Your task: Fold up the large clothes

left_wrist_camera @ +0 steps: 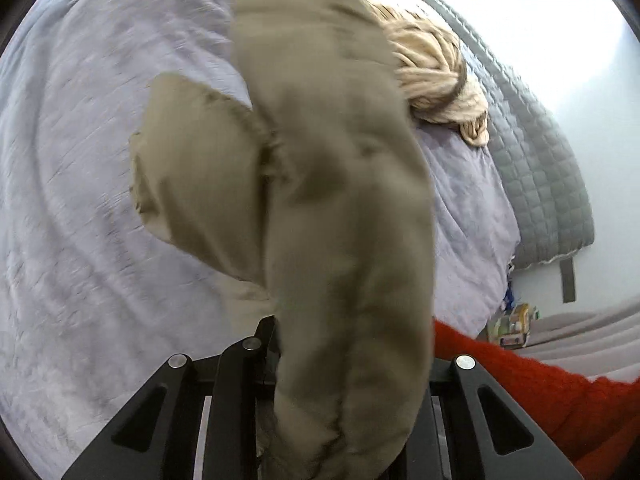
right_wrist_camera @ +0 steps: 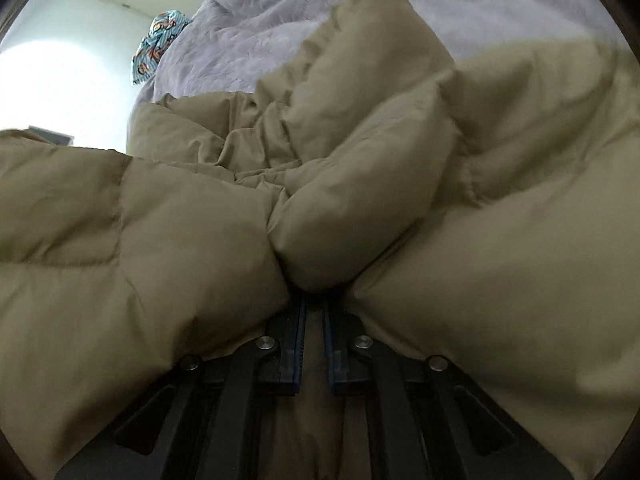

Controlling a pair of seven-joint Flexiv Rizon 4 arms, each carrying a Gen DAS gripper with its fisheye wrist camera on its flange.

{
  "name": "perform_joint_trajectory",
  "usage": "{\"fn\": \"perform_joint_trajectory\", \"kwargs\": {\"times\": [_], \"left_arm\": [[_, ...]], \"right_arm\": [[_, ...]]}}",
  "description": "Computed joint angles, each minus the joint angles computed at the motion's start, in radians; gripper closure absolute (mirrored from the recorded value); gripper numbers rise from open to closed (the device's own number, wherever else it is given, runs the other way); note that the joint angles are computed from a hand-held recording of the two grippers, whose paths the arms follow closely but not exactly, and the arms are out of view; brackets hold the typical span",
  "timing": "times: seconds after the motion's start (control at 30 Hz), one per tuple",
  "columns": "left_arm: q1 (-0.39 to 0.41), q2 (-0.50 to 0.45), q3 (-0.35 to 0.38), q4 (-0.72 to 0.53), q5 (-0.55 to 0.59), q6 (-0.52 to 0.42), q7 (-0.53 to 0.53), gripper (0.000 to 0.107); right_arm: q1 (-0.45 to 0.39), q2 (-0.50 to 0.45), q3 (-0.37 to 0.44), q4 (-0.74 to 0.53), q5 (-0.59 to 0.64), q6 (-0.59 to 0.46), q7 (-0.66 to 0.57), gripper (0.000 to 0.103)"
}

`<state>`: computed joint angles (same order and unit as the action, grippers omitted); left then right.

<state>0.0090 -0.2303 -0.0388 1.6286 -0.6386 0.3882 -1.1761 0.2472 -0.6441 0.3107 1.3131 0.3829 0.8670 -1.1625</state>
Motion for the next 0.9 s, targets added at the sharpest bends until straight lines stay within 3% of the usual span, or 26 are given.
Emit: {"fn": "perform_joint_trajectory", "kwargs": {"times": [0.2, 0.3, 0.37, 0.53, 0.73, 0.87, 0.9], "left_arm": [[-0.06, -0.061, -0.028, -0.092, 0.098, 0.021, -0.116, 0.083], [-0.088, -0.094, -0.039, -0.143, 0.151, 0.032, -0.161, 0.083], [-0.091, -0.096, -0.043, -0.148, 0.155, 0.027, -0.167, 0.082], [-0.114, -0.123, -0.05, -0.199, 0.212, -0.007, -0.183, 0.083], [-0.154, -0.2, -0.072, -0.304, 0.262, -0.054, -0.199, 0.082], [-0.179, -0.269, -0.077, -0.391, 0.302, -0.115, -0.208, 0.081], [-0.186, -0.291, -0.078, -0.417, 0.315, -0.135, -0.208, 0.075]], "right_arm": [[-0.064, -0.043, 0.055, -0.025, 0.123, 0.008, -0.066, 0.101], [-0.075, -0.044, 0.054, -0.048, 0.137, -0.043, -0.064, 0.101], [-0.076, -0.007, 0.03, -0.031, 0.12, -0.077, -0.043, 0.1], [-0.141, 0.173, 0.02, 0.159, 0.202, -0.016, -0.063, 0.096], [-0.199, 0.346, 0.051, 0.366, 0.485, 0.042, -0.177, 0.095], [-0.163, 0.324, 0.063, 0.376, 0.666, 0.067, -0.255, 0.095], [-0.161, 0.309, 0.065, 0.372, 0.725, 0.073, -0.284, 0.095]]}}
